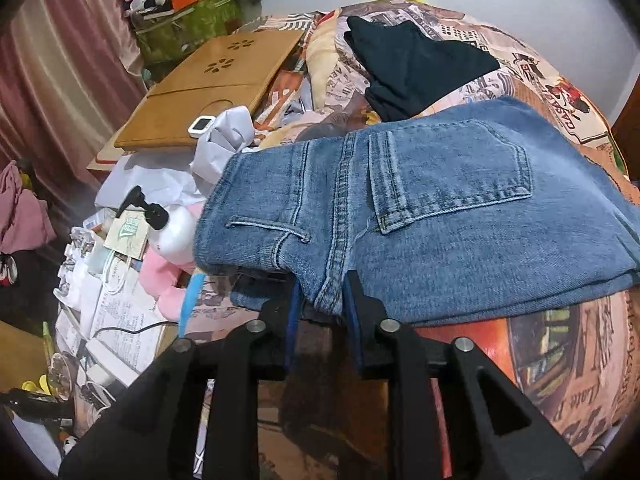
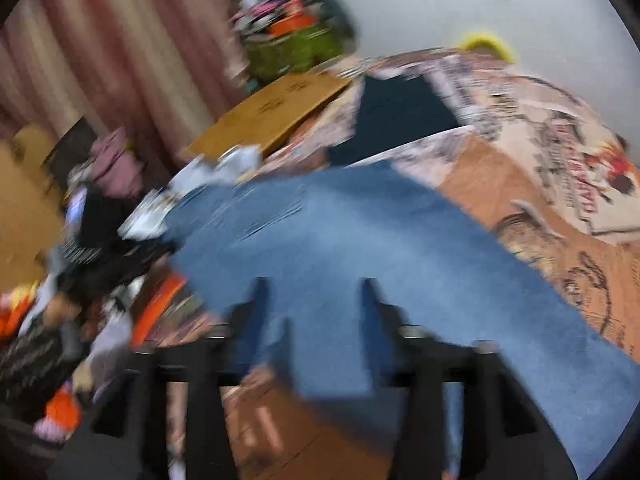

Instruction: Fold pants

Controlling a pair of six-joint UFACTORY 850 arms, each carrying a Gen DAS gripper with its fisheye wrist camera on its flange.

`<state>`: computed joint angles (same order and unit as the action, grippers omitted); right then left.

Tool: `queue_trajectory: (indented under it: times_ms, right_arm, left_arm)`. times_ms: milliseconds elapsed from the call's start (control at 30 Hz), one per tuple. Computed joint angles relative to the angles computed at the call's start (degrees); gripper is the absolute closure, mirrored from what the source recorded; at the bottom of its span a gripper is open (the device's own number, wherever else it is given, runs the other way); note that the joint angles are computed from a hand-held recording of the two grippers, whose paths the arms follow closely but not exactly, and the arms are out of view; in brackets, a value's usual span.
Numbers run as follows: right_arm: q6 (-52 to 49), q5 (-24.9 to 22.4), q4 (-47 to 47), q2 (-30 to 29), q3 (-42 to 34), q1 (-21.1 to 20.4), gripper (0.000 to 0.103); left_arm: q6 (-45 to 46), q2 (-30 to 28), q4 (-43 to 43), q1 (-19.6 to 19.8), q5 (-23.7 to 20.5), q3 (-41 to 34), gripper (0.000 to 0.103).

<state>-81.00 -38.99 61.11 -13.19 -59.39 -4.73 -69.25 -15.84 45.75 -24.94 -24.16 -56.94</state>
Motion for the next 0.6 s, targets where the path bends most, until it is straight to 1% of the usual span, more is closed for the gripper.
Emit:
queue_trajectory:
  times_ms: [33,67,100,133,167,200,233,267,300,367,433,467,533,600]
  right_arm:
    - [1.0,1.9,0.3,-0.9,-0.5,0.0,0.048]
    - [2.6,3.1,-0.5,-1.5,-0.8,0.1,0.048]
    - [6.6,4.2,-3.2,-3.3,-2.0,0.0,0.048]
    - [9.8,4.5,-5.5,-4.7,-2.9,-0.2,0.048]
    - [11.6,4.6,-6.8,-5.5,-3.4,-0.4,0.048]
    - [14.4,5.4,-9.1,-6.8,-3.8,-1.0,0.048]
    - [16.3,6.1,-11.1,-7.3,-3.7,-1.4,0.047]
    - [16.1,5.9,-11.0,-7.6,-3.9,-2.1,0.045]
    - [13.9,5.3,-8.7,-7.2,-3.0,-3.8,0.041]
    - [14.4,4.7,-9.3,-6.5,-2.3,-6.1,0.041]
    - [15.0,2.7,-10.5,-6.0,-1.4,-9.4,0.041]
    - [15.8,2.5,-11.5,-5.9,-1.3,-10.1,0.041]
    - [17.4,3.1,-14.9,-4.9,0.0,-12.5,0.041]
    - [17.6,4.5,-16.2,-3.5,1.6,-14.4,0.041]
  left_arm:
    - [0.4,0.4,0.0,-0.1,-0.7,0.1,0.07]
    - [0.1,1.0,0.7,-0.3,-1.4,0.3,0.063]
    - [-0.6,1.8,2.0,-0.6,-2.0,0.7,0.054]
    - [-1.4,2.3,3.2,-0.8,-2.6,0.8,0.049]
    - [-2.2,2.8,4.3,-0.9,-3.1,0.8,0.04]
    - [-2.7,3.1,5.0,-0.9,-3.3,0.7,0.035]
    - [-2.7,3.4,5.3,-0.9,-3.2,0.3,0.034]
    - [-2.3,3.4,5.0,-0.8,-3.2,-0.2,0.031]
    - [-1.8,3.1,4.6,-0.7,-3.4,-1.1,0.025]
    - [-2.0,2.1,4.8,-0.8,-3.8,-3.3,0.019]
    - [-2.1,0.9,5.2,-1.2,-4.0,-5.1,0.017]
    - [-0.7,-0.5,4.3,-1.5,-4.0,-7.0,0.015]
    - [4.0,-2.3,0.5,-1.8,-3.2,-9.6,0.013]
    - [13.0,-5.7,-8.0,-2.1,-2.2,-13.6,0.013]
